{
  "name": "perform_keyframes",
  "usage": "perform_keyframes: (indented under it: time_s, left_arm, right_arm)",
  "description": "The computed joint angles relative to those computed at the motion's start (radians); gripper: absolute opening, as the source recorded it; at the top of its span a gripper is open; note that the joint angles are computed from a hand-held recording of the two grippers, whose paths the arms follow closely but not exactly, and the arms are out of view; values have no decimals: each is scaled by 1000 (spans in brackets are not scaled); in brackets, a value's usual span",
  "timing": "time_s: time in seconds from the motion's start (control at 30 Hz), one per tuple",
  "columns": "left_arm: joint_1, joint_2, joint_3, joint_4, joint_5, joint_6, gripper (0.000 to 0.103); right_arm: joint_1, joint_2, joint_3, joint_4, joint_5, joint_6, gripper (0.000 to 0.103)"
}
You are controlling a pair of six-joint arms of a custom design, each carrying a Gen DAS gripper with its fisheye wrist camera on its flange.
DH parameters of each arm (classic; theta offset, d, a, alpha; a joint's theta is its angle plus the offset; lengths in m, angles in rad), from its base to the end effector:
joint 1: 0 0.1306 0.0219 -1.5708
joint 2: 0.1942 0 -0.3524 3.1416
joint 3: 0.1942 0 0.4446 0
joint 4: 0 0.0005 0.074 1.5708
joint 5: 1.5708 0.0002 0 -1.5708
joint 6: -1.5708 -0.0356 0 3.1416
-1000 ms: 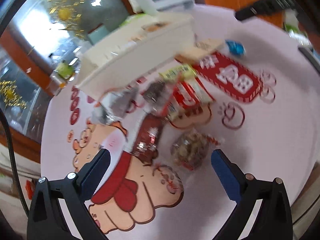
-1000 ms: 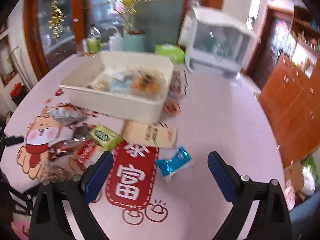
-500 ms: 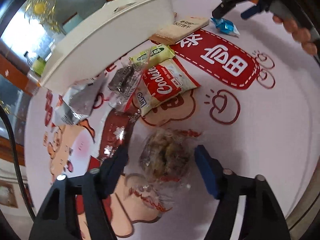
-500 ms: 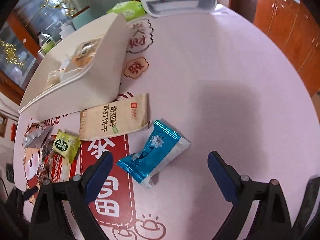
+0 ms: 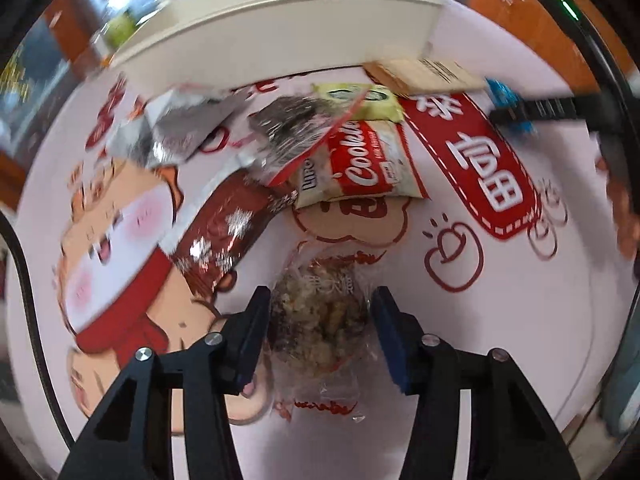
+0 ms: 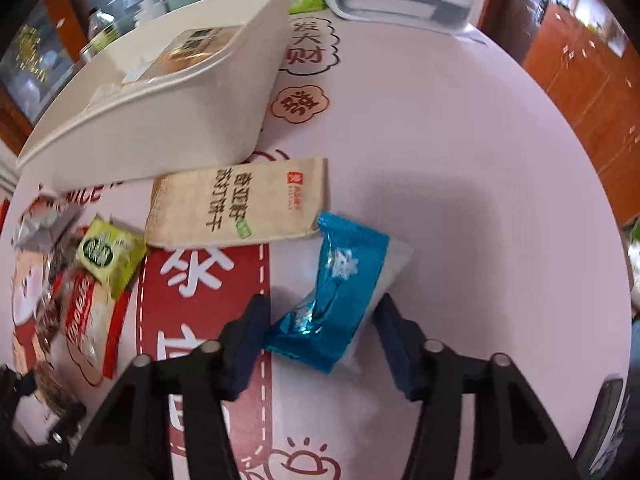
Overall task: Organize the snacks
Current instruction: 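Grasp the clear nut bag with left tool while right tool grasps blue candy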
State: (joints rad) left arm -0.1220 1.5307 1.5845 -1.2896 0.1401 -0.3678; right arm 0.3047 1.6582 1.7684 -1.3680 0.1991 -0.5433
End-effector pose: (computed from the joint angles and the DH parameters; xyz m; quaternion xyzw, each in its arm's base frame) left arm 0.5509 -0.0731 0.3995 0.2498 0.9514 -0.0481 0.1735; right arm 0.5699 0.1713 0.4143 0.1324 0.9741 -0.0257 0.1817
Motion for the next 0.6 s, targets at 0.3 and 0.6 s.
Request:
perform_keyframes:
  time_s: [0.3, 0.6]
  left_arm:
    - [22, -82, -100, 69, 38, 101, 43]
    - [43, -103, -115, 40, 56, 143, 43]
  right_arm:
    - [65, -85, -106, 75, 16, 55, 40]
    - [140, -128, -138, 115, -23, 104, 39]
